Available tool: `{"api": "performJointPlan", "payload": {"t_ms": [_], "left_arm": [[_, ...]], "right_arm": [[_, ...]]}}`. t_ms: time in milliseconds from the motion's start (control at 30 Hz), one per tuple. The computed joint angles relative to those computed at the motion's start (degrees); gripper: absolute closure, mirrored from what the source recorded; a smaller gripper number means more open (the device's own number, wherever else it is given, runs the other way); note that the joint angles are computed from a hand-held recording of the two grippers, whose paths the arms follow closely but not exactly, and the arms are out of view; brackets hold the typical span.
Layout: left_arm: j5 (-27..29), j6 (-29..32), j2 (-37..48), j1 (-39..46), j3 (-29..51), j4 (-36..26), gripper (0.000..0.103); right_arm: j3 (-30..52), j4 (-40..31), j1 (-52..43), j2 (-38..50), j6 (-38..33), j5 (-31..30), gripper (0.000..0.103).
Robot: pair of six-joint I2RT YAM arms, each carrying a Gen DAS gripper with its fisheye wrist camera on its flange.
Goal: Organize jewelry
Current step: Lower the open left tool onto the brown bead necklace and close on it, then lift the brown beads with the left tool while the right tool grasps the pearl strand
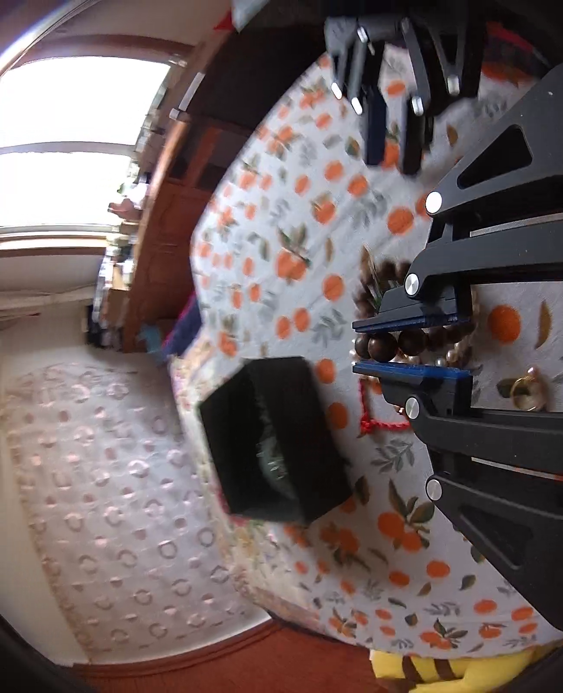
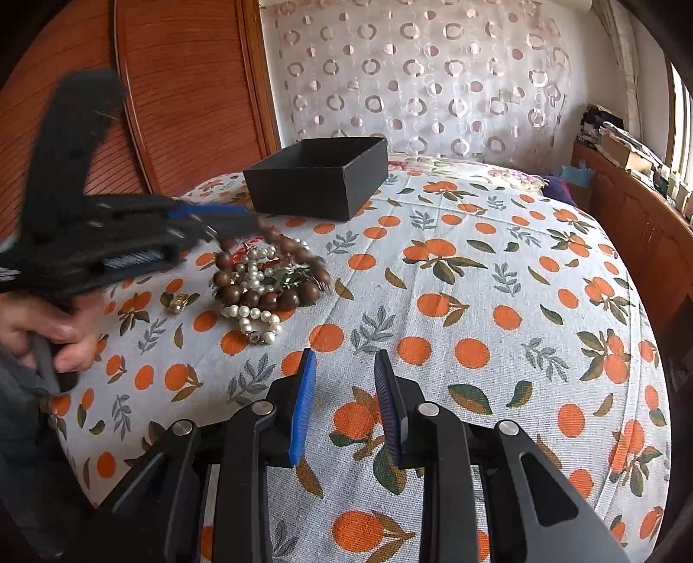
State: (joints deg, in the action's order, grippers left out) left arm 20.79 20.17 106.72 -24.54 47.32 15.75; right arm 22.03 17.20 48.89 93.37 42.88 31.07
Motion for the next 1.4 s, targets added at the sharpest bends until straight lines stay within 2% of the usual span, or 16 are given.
{"api": "performJointPlan", "payload": {"t_ms": [200,533,800,1133,1267,1333,1400], "left_arm": [[3.8,-2.0,-7.6,2.8,-4.3,1.0,0.091],[8.1,-4.0,-12.9,7.5,-6.3,0.9,0.091],[9.3,-3.7,-12.3,10.1,-6.7,0.8,0.091],[10.3,-4.0,-10.6,12.1,-6.6,1.5,0.091],[10.3,-3.9,-10.5,12.2,-6.6,1.5,0.091],[10.2,-4.0,-10.6,12.1,-6.7,1.5,0.091],[10.1,-4.1,-10.4,12.3,-6.8,1.9,0.091]], "right_arm": [[0.4,-0.3,-0.3,0.4,-0.5,-0.1,0.073],[3.8,-2.3,-0.4,1.7,-2.6,-0.8,0.073],[10.5,-5.5,-1.7,4.1,-8.9,-2.5,0.073],[18.5,-9.1,-6.6,12.0,-14.9,-9.9,0.072],[20.8,-10.7,-6.3,13.4,-16.2,-9.6,0.073],[21.2,-10.6,-5.8,13.6,-17.2,-10.1,0.086],[21.0,-9.9,-5.6,13.6,-18.0,-10.7,0.094]]}}
